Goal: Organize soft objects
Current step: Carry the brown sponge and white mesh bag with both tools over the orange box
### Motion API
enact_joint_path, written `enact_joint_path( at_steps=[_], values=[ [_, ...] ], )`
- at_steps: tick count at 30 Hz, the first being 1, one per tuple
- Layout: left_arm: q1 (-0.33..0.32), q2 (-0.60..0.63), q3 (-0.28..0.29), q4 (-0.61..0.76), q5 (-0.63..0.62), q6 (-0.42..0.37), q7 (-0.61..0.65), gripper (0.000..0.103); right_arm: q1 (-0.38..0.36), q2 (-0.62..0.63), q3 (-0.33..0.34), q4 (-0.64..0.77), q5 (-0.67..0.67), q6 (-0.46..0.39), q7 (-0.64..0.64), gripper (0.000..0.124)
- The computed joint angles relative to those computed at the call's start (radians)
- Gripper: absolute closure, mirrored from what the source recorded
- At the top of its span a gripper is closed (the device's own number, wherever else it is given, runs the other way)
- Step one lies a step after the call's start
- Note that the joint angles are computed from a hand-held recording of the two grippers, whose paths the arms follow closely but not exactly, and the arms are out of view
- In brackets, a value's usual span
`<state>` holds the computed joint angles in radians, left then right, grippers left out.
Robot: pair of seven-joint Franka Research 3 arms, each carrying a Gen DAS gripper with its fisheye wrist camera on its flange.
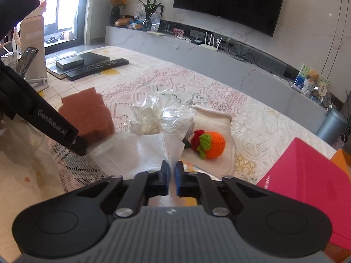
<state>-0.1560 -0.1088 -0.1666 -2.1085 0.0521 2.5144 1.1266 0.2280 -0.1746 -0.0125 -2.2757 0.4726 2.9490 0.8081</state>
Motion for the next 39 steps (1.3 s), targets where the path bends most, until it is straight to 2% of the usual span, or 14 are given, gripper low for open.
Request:
enact_joint_path(
  at_steps=[5, 11, 18, 27, 35, 39],
  values=[
    [-0.011, -0.056, -0.007, -0.066, 0.011, 0.101, -0.028, 0.055, -0.005, -0.062, -0.004, -0.028, 0.012, 0.019, 0.038, 0.122],
    [-0.036, -0.094, -0.009, -0.103, 0.008, 0.150, -0.025, 0.055, -0.016, -0.141, -0.017, -0.056, 0.004, 0.025, 0.096, 0.122],
    [-0.072, -0.137, -0.011, -0.135, -0.004, 0.185, -0.012, 0.055, -0.037, -0.232, -0.037, -0.092, -0.010, 0.024, 0.162, 0.123],
    [-0.117, -0.186, -0.028, -0.135, 0.012, 0.199, 0.003, 0.055, -0.098, -0.326, -0.042, -0.146, -0.067, 0.041, 0.245, 0.123],
    [-0.196, -0.126, -0.039, -0.035, -0.013, 0.236, 0.117, 0.055, -0.229, -0.396, -0.030, -0.181, -0.146, 0.055, 0.319, 0.123],
    [-0.239, -0.055, -0.043, 0.051, -0.089, 0.246, 0.222, 0.055, -0.305, -0.410, -0.038, -0.175, -0.183, 0.046, 0.352, 0.123]
  ],
)
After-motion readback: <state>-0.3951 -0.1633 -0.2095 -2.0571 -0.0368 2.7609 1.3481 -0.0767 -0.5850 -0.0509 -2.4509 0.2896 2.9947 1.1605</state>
